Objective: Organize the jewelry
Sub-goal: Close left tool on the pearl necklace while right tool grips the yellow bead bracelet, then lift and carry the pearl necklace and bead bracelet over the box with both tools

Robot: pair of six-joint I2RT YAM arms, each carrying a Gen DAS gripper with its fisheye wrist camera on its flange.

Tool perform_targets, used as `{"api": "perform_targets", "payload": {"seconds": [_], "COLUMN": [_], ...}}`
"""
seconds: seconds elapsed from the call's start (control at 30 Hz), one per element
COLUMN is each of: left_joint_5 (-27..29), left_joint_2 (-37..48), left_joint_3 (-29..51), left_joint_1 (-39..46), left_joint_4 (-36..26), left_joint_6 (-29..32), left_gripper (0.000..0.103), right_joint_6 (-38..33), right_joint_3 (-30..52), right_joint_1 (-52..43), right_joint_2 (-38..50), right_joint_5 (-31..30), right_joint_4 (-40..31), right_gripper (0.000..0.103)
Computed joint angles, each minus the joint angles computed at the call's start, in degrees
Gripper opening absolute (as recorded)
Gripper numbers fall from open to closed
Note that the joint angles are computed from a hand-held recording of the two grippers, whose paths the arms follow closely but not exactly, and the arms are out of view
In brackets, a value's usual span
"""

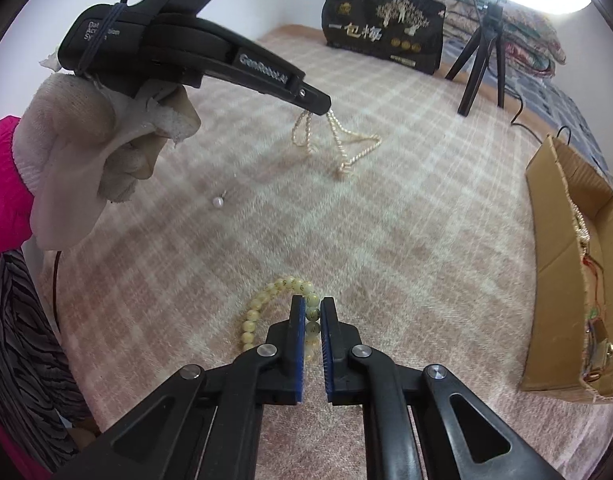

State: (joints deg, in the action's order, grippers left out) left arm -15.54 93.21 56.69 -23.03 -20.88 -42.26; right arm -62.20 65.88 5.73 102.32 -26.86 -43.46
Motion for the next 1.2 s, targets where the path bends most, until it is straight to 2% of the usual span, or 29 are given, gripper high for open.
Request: {"api": "perform_targets", "payload": {"seconds": [0.27,0.63,0.93,1.2], "left_joint_5": [-1.65,-3.91,-4.64,-4.48], "left_joint_2": [-6.41,-8.33,-6.47,-1.9], "left_joint_3": [0.61,3.43,8.28,14.79], "left_joint_1": [-0.3,-3.01,-5.23,-7.05], "left_joint_4": [-1.44,-3.29,-3.67,-3.5], "left_joint_6": [-1.01,-1.55,-1.58,-1.26], "left_gripper": [0.005,0.005,0.005,0.005], "right_joint_6": [1.52,2.06,4.73,8.59], "right_joint_3": [0.37,2.21,9.58,19.87], "right_joint_1": [-1.07,-3.49,-7.81,-12.14], "right_joint_2": [-3.32,-5.59,-3.96,1.45], "right_joint_5": [-2.87,-5.63,-8.82,-10.97], "right_joint_4": [-0.03,-0.58,-2.15,-3.6], "right_gripper": [0.005,0.005,0.005,0.005]}}
